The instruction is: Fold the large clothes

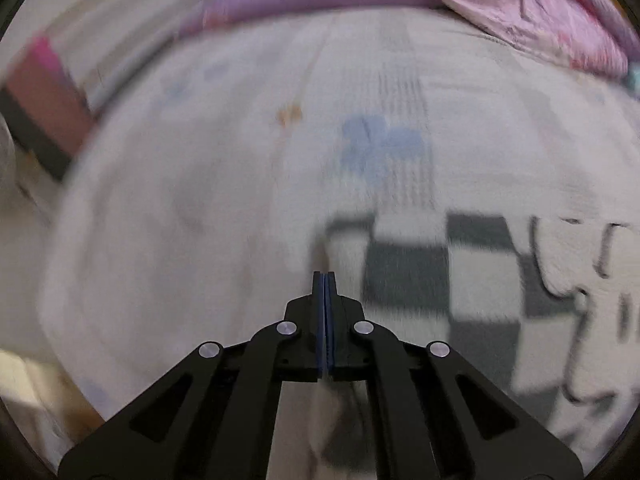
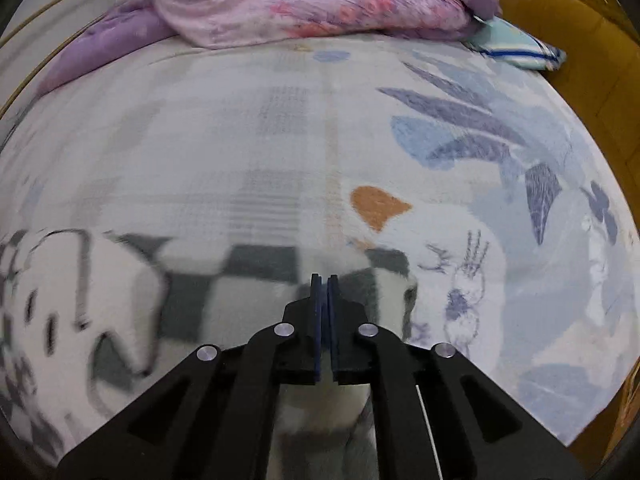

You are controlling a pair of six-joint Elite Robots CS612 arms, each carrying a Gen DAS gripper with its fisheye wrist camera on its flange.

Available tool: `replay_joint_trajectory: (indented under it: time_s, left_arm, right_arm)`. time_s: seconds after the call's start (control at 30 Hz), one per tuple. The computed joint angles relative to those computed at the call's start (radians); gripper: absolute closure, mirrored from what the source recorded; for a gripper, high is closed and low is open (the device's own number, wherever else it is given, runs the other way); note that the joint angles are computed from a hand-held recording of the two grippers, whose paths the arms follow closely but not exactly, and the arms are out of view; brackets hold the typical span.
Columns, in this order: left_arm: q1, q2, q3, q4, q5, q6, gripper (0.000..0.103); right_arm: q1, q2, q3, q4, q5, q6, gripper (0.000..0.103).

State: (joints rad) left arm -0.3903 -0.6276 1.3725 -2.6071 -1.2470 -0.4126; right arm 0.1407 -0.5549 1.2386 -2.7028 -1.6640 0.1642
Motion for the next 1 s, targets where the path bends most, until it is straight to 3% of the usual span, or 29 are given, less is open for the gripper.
replay_joint_trajectory:
  time_s: [0.07,0.13,0.17,0.27,0.33,0.4,0.43,0.5,0.57,0.6,0.67,0.73,0.8,0.87,0.93,1.0]
  left_arm:
    - [0.000,-0.022,0.035,0.049,-0.029,0.003,0.101]
    - [-0.013,-0.056,0.102,0.125,-0.025,-0.005,0.101]
    - [-0.012,-0.067,0.123,0.163,-0.049,-0.041,0.101]
    - [-0.009,-0.136,0.236,0.265,-0.135,-0.196,0.101]
    - [-0.022,-0.173,0.289,0.304,-0.131,-0.213,0.100]
    - [-0.031,-0.207,0.325,0.281,-0.140,-0.240,0.100]
    - [-0.037,-0.227,0.344,0.217,-0.158,-0.247,0.100]
    - [-0.051,-0.233,0.346,0.115,-0.162,-0.200,0.100]
    - [-0.066,-0.213,0.324,0.021,-0.168,-0.123,0.100]
    - [-0.069,-0.199,0.314,-0.008,-0.179,-0.107,0.100]
    - [-0.068,-0.148,0.262,0.021,-0.255,-0.105,0.101]
    - [-0.079,-0.129,0.273,0.010,-0.273,-0.123,0.101]
    - [-0.091,-0.140,0.302,-0.004,-0.272,-0.089,0.101]
    - [-0.088,-0.161,0.317,0.021,-0.308,-0.081,0.101]
    - [-0.082,-0.185,0.335,0.036,-0.334,-0.091,0.100]
    - [-0.081,-0.195,0.330,0.028,-0.335,-0.063,0.100]
  right_arm:
    - [-0.002,-0.027,0.051,0.075,0.056,0.035,0.099]
    - [0.001,-0.049,0.102,0.130,0.048,0.062,0.103]
    - [0.000,-0.074,0.160,0.104,0.062,0.084,0.103]
    - [-0.005,-0.146,0.279,0.169,0.091,0.192,0.103]
    - [-0.001,-0.189,0.345,0.182,0.100,0.212,0.103]
    - [0.009,-0.203,0.354,0.194,0.098,0.190,0.102]
    - [0.012,-0.208,0.354,0.170,0.129,0.193,0.100]
    - [0.021,-0.200,0.340,0.096,0.210,0.155,0.100]
    - [0.043,-0.175,0.297,0.093,0.204,0.081,0.099]
    - [0.051,-0.152,0.270,0.099,0.235,0.069,0.099]
    - [0.061,-0.119,0.241,0.146,0.286,0.082,0.099]
    - [0.081,-0.106,0.252,0.145,0.245,0.066,0.099]
    - [0.091,-0.120,0.281,0.129,0.219,0.070,0.099]
    - [0.080,-0.136,0.286,0.211,0.272,0.113,0.099]
    - [0.080,-0.152,0.288,0.269,0.274,0.074,0.099]
    - [0.083,-0.164,0.286,0.232,0.249,0.041,0.097]
